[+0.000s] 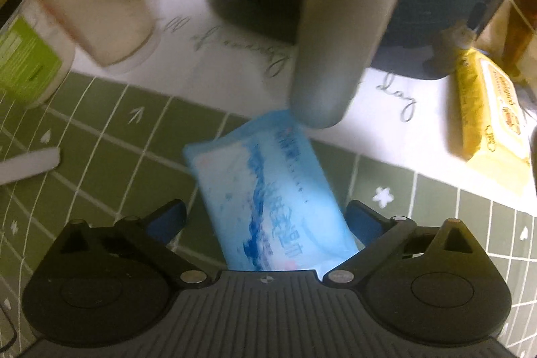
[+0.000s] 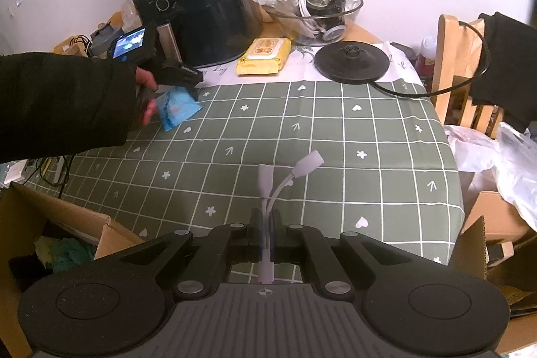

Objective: Organize soft objects
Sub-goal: 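Close the left gripper on the blue wipes pack while the right holds the adapter, then carry the blue pack and adapter into the cardboard box and open both grippers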

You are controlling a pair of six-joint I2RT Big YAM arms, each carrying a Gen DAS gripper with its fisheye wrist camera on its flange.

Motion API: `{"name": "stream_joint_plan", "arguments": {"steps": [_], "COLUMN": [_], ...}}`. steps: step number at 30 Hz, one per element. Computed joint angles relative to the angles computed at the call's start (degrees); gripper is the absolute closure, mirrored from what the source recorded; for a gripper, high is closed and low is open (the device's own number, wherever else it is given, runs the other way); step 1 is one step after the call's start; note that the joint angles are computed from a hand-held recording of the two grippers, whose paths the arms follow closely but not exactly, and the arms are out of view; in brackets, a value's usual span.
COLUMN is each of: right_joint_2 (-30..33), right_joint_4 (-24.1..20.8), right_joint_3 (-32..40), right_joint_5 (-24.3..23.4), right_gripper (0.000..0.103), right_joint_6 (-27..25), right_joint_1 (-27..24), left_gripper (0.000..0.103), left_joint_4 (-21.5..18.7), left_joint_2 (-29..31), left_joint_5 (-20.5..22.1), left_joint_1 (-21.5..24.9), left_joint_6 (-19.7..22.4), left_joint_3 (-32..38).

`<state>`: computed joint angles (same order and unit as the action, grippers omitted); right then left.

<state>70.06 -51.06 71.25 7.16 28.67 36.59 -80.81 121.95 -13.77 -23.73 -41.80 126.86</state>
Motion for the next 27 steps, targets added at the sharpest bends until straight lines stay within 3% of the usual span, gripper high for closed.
{"name": "stream_joint_plan", "arguments": {"steps": [3,5,8,10,14,27], "right_joint_2": [0.03,0.07,0.17,0.31,0.70,1.14], "right_joint_4": [0.07,0.16,0.29,0.38,0.26,-0.41], "right_joint_3": [-0.03,0.00,0.15,0.31,0.97,3.06], "right_joint_5": [-0.23,-0.35,-0.52,-0.73,-0.89,0.35], "right_gripper": [0.097,0.097,0.097,0.097,0.097,0.097], "right_joint_6": [-0.41,-0.53,-0.82,-1.09,-1.85,-1.71], "right_joint_1": [0.12,0.24,0.36,0.45,0.76,1.73], "left_gripper": [0.001,0.007,0.033,0.039,0.044,0.047], "left_joint_4": [0.14,1.10,2.71,2.05,2.64,8.26], "left_joint_2": [-1.29,-2.53,-4.53,-5.01,-6.48,-16.59], "left_joint_5": [0.77,0.84,0.72,1.85,2.51,5.67], "left_joint_1": [0.27,0.32,0.38,0.61,0.52,1.15], "left_joint_6": [0.48,1.69,3.89,6.20,11.07,16.41], "left_joint_3": [-2.06,-3.93,-6.54,-6.71,-8.46,-18.13]}}
